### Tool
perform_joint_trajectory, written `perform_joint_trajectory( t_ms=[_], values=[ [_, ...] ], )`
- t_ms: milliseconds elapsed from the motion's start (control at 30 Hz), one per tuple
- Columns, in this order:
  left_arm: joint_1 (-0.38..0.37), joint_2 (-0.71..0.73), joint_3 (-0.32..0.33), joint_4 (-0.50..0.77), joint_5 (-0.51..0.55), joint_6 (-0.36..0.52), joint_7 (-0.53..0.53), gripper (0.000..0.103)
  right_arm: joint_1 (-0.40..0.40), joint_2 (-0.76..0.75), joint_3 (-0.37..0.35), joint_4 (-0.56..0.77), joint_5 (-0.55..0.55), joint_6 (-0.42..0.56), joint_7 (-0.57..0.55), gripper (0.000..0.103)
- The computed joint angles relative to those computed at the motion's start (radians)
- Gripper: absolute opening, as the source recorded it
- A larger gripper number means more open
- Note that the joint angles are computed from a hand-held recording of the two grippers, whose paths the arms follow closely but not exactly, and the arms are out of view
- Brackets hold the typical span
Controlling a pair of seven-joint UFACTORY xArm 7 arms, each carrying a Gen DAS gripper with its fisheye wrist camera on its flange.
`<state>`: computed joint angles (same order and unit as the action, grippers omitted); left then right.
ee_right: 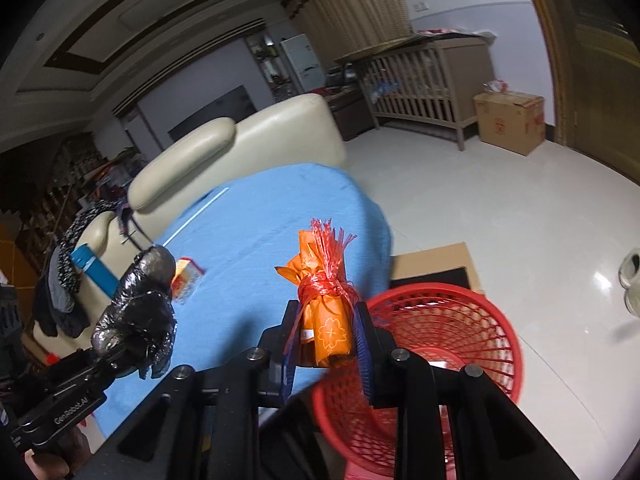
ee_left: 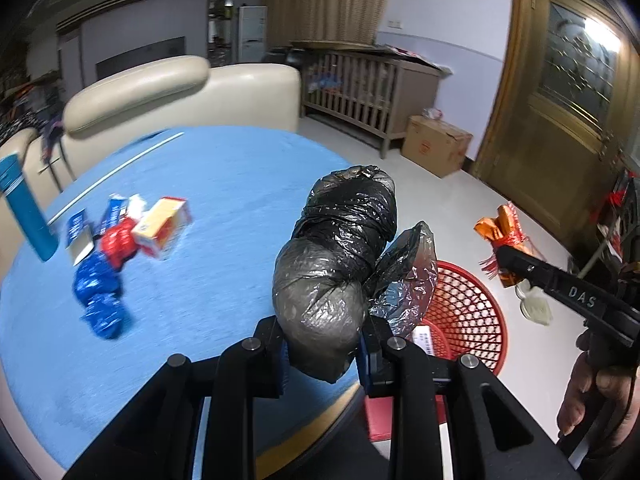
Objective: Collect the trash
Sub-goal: 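Lift both bags and carry them over the red basket, then open both grippers to drop the bags into the red basket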
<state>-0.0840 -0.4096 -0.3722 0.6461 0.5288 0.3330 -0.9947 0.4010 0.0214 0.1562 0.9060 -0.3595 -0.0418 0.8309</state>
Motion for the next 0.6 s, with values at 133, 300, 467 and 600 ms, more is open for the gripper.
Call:
perform_joint_trajectory(
  t_ms=[133,300,467,600],
  values=[
    [-0.004,0.085,-0.027,0.074,0.036,0.009,-0.011,0.028,-0.021,-0.006,-0.008,-0.028,0.009,0.004,0.0,0.028],
    [-0.052,0.194,-0.018,0.164,0.105,0.03,-0.04,0.028,-0.045,-0.005,-0.012,-0.064,0.054,0.015,-0.043,0.028],
    [-0.117,0.289,0.015,0.244,0.148,0.057,-0.051,0.028,-0.069,0.006,-0.004,-0.095,0.145,0.031,-0.132,0.028],
    [-0.173,0.353,0.049,0.299,0.158,0.08,-0.046,0.028,-0.072,0.017,-0.01,-0.109,0.191,0.038,-0.172,0.028]
  ],
)
